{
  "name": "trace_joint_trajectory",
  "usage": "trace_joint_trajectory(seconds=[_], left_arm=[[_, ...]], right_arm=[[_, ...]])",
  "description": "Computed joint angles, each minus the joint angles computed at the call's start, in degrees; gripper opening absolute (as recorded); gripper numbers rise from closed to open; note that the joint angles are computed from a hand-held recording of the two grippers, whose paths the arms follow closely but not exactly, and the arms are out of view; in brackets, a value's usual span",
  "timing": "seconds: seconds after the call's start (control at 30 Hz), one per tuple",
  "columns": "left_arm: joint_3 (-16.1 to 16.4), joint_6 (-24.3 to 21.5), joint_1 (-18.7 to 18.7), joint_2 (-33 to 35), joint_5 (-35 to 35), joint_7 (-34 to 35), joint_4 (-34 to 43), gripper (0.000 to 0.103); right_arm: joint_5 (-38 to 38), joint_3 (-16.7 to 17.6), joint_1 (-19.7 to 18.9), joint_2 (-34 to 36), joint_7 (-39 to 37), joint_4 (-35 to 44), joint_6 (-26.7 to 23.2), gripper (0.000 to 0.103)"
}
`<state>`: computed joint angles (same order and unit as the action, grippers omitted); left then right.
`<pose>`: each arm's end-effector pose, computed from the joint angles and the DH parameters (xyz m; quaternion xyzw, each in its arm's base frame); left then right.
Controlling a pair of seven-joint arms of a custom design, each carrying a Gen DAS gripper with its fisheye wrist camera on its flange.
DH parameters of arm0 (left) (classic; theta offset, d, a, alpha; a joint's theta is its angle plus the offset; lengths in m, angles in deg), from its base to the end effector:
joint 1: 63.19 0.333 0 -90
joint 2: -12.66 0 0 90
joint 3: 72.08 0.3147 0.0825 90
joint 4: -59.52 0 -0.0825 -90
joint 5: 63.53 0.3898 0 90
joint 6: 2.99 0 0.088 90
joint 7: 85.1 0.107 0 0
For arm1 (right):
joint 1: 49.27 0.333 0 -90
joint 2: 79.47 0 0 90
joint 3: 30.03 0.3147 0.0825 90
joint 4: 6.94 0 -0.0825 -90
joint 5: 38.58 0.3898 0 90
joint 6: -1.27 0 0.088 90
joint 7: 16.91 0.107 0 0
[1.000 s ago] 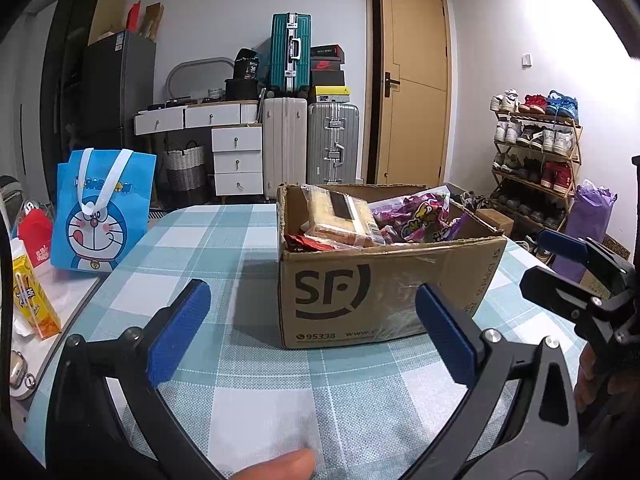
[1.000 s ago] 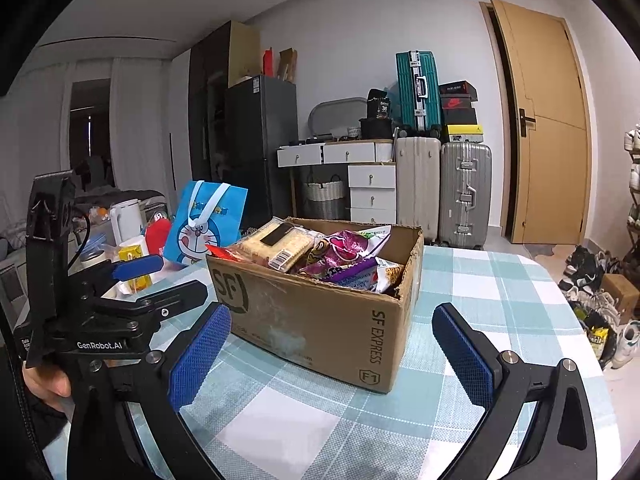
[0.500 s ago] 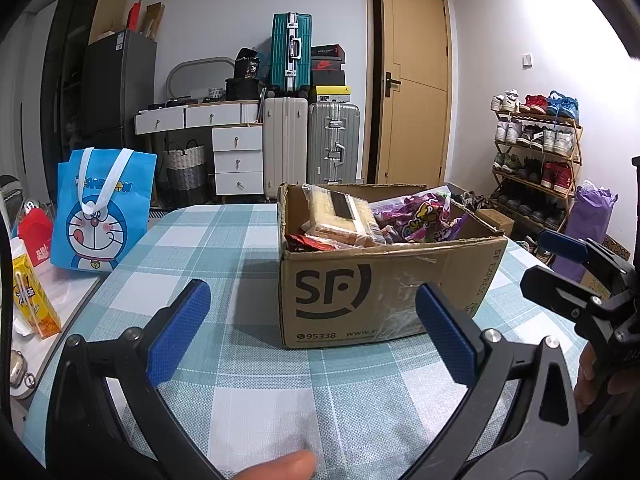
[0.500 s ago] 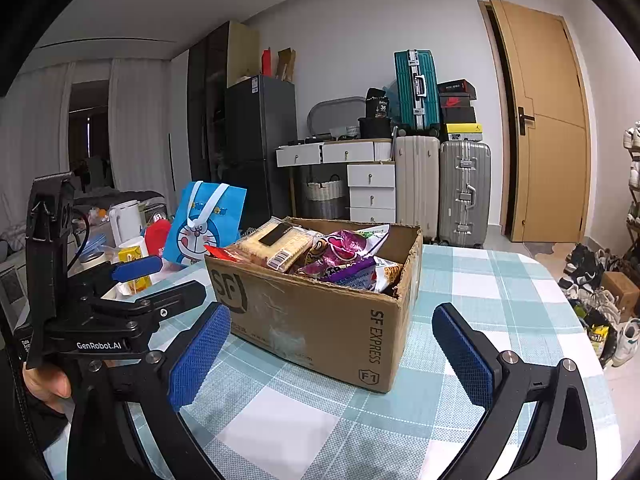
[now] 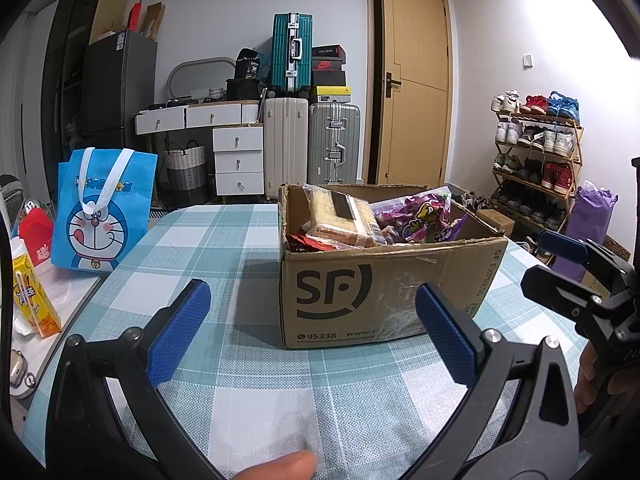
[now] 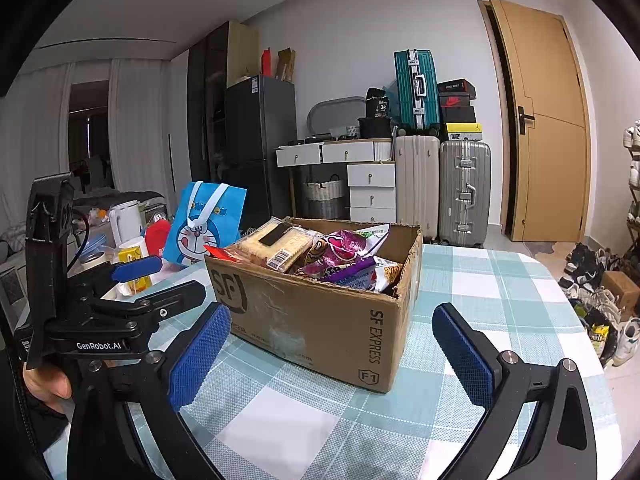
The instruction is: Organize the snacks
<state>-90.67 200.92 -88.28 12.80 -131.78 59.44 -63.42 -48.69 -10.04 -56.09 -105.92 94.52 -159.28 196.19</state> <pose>0.4643 -0.2842 0.5084 -0.4915 0.6671 -0.4648 0.3119 0.4153 0.1316 0.5166 -0.6241 0.5509 -0.3426 0.4354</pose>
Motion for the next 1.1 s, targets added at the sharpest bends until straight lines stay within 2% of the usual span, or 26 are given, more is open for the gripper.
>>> trace_joint_trajectory(seconds=[1.1], left_arm=[[0.0,0.1,0.0,-0.1,0.6,-0.7,-0.3,0.102]], right_arm=[[0.1,-0.4,0.4,0.0,-0.1,0.0,-0.1,0.103]])
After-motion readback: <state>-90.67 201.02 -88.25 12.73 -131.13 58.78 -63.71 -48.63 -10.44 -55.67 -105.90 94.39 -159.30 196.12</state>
